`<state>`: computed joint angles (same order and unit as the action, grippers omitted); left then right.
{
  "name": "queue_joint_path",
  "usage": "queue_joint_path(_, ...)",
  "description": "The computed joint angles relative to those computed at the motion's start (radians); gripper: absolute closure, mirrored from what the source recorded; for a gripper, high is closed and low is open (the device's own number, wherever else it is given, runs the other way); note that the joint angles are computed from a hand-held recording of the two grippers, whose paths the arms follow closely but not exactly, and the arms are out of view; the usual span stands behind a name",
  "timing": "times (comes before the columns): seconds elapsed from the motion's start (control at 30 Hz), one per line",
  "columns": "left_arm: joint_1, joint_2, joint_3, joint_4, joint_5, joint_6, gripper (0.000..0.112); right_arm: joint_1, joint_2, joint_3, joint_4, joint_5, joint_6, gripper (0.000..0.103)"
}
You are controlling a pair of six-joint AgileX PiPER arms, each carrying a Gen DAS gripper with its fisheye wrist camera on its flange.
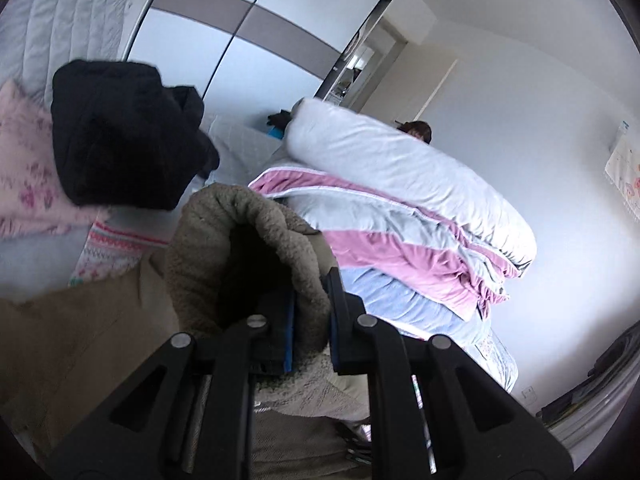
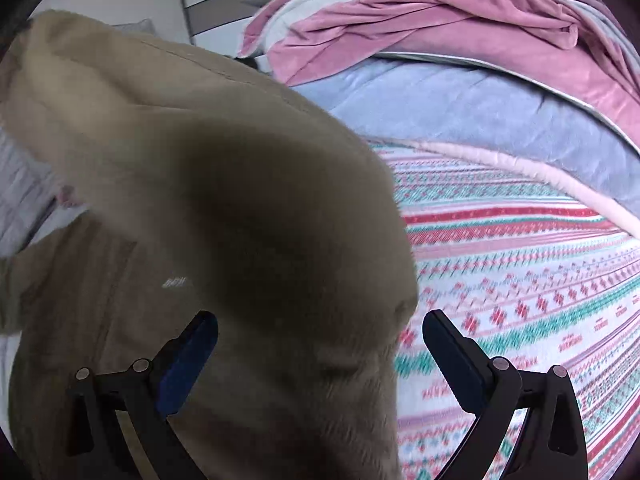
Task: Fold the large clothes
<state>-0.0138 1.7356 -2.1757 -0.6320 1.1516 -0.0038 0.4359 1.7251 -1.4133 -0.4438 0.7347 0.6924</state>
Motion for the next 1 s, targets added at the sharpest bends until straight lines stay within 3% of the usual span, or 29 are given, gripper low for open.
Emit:
queue_joint_path(0.1, 0.038, 0.003, -0.021, -0.013, -0.011, 0.010, 0.098, -0.037, 0.080, -0.090, -0.080, 0.127, 0.011, 0.001)
queue_joint_path(0.13, 0.062, -0.022, 0.025, -0.029, -0.033, 0.040, 0.098, -0.056, 0.065, -0.075, -0.117, 0.131, 0.016, 0.001)
queue_joint_path(0.2, 0.104, -0.094, 0.208, -0.107, -0.145, 0.165, 0.098, -0.123, -0.021, 0.030, -0.120, 0.019, -0.032, 0.000)
queue_joint_path(0.27, 0.160, -0.160, 0.408, -0.161, -0.190, 0.315, 0.098, -0.186, -0.057, 0.083, -0.014, -0.047, -0.144, 0.000)
queue_joint_path(0.37, 0.223, -0.193, 0.708, -0.138, -0.238, 0.478, 0.098, -0.172, -0.037, 0.121, -0.075, -0.039, -0.134, 0.000)
queue_joint_path(0.43, 0.258, -0.172, 0.908, -0.144, -0.324, 0.581, 0.098, -0.170, -0.038, 0.161, -0.086, -0.068, -0.145, 0.001)
queue_joint_path(0.5, 0.294, -0.122, 1.061, -0.181, -0.396, 0.722, 0.097, -0.203, -0.063, 0.182, 0.039, -0.093, -0.258, 0.000)
queue_joint_path(0.57, 0.365, -0.097, 1.166, -0.287, -0.372, 0.922, 0.090, -0.241, -0.102, 0.189, 0.210, -0.061, -0.419, 0.000)
queue_joint_path(0.63, 0.434, -0.103, 1.172, -0.360, -0.278, 1.001, 0.079, -0.279, -0.170, 0.208, 0.341, 0.017, -0.591, 0.000)
queue_joint_path(0.7, 0.458, -0.109, 1.101, -0.288, -0.188, 0.932, 0.063, -0.341, -0.262, 0.246, 0.526, 0.070, -0.791, 0.000)
queue_joint_path(0.8, 0.467, -0.102, 1.013, -0.271, -0.141, 0.918, 0.045, -0.469, -0.320, 0.215, 0.826, 0.133, -0.982, 0.000)
queue_joint_path(0.9, 0.432, -0.009, 0.883, -0.235, -0.176, 0.797, 0.042, -0.547, -0.200, 0.088, 1.088, 0.137, -1.061, 0.000)
queue_joint_path(1.0, 0.375, 0.036, 0.816, -0.136, -0.223, 0.632, 0.043, -0.544, 0.038, -0.144, 1.134, 0.167, -0.927, 0.000)
